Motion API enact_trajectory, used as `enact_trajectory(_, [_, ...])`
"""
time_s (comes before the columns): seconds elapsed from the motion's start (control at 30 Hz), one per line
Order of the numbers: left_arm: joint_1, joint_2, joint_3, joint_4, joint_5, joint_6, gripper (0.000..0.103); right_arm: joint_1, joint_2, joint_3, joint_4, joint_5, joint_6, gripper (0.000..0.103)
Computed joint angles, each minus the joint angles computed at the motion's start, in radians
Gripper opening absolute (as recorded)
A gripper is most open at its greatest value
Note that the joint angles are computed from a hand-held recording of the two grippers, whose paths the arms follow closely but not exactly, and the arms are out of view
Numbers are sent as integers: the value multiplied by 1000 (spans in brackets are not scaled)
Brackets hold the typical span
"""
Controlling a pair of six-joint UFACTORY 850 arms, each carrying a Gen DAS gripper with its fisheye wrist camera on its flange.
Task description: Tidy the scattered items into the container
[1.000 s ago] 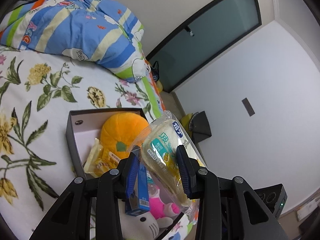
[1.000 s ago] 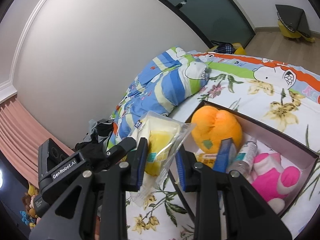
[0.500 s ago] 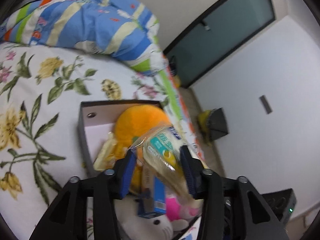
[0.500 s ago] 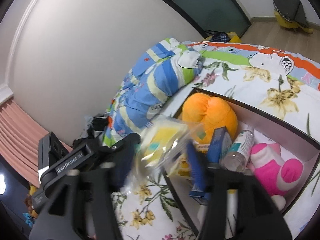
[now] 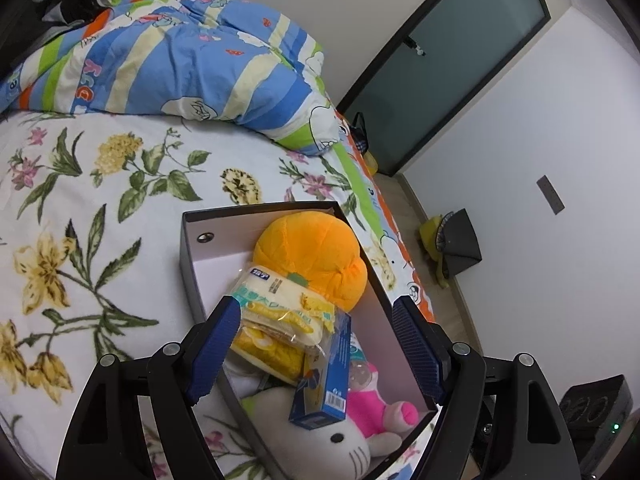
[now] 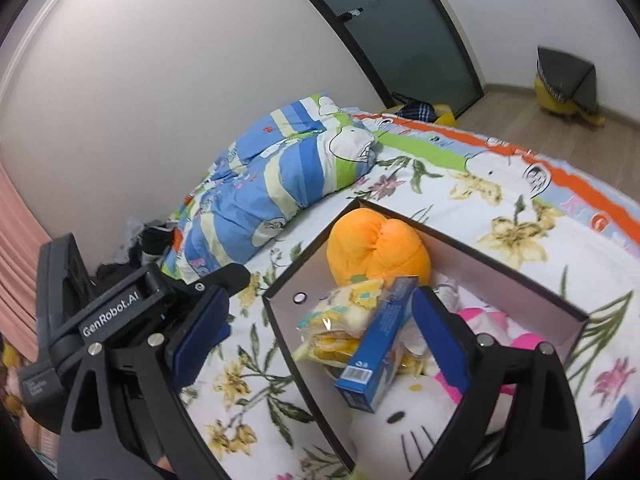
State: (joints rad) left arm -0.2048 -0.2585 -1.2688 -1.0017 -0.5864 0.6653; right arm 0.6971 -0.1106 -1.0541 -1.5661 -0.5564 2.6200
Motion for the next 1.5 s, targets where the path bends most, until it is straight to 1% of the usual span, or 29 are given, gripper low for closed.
enact_trajectory(0.1, [7, 24, 19, 20, 4, -7, 79, 23, 0, -20, 106, -35, -133, 97])
enact_trajectory(0.13, [10, 35, 28, 26, 6, -5, 79, 31, 0, -28, 145, -49, -181, 100])
enact_trajectory(0.17, [13, 47, 36, 39, 8, -4, 79, 42, -1, -41, 196, -69, -242, 103])
enact_trajectory(0.2, [13, 60, 45, 58, 15, -5, 79, 53, -4, -53, 239, -92, -293, 103])
enact_trajectory(0.27, [1, 101, 71, 154, 70, -34, 79, 87, -9, -80, 321, -159, -406, 103])
enact_trajectory(0.3, [-4, 121, 85, 192, 93, -46, 79, 109, -12, -94, 354, -208, -455, 103])
enact_trajectory(0.4, [-16, 195, 137, 317, 151, -89, 80, 158, -10, -116, 411, -296, -531, 103])
enact_trajectory(0.43, [-18, 220, 154, 354, 163, -104, 83, 178, -6, -122, 434, -328, -554, 103])
enact_trajectory(0.47, [-20, 244, 171, 385, 173, -116, 94, 192, -3, -126, 451, -352, -567, 103])
enact_trajectory(0.5, [-21, 267, 187, 405, 185, -119, 102, 206, -2, -132, 465, -377, -576, 103])
enact_trajectory(0.57, [-31, 330, 235, 494, 224, -169, 102, 245, -1, -144, 494, -444, -597, 103])
enact_trajectory(0.6, [-35, 358, 255, 538, 232, -194, 102, 267, -2, -151, 504, -482, -605, 103])
enact_trajectory(0.73, [-20, 442, 315, 506, 215, -120, 102, 336, -5, -165, 541, -579, -616, 103])
enact_trajectory(0.8, [-3, 478, 338, 458, 183, -63, 102, 361, 3, -160, 560, -601, -605, 103])
enact_trajectory(0.97, [18, 548, 390, 415, 117, 6, 102, 440, 21, -138, 604, -646, -559, 103])
enact_trajectory(1.1, [24, 607, 437, 392, 92, 30, 102, 487, 22, -139, 622, -683, -545, 103])
enact_trajectory(1.23, [30, 650, 470, 416, 75, 9, 102, 519, 26, -133, 634, -712, -535, 103])
enact_trajectory(1.43, [51, 692, 509, 400, 55, 3, 102, 542, 26, -138, 628, -763, -554, 103])
enact_trajectory(1.5, [45, 700, 516, 420, 60, -24, 102, 547, 24, -139, 621, -767, -571, 103])
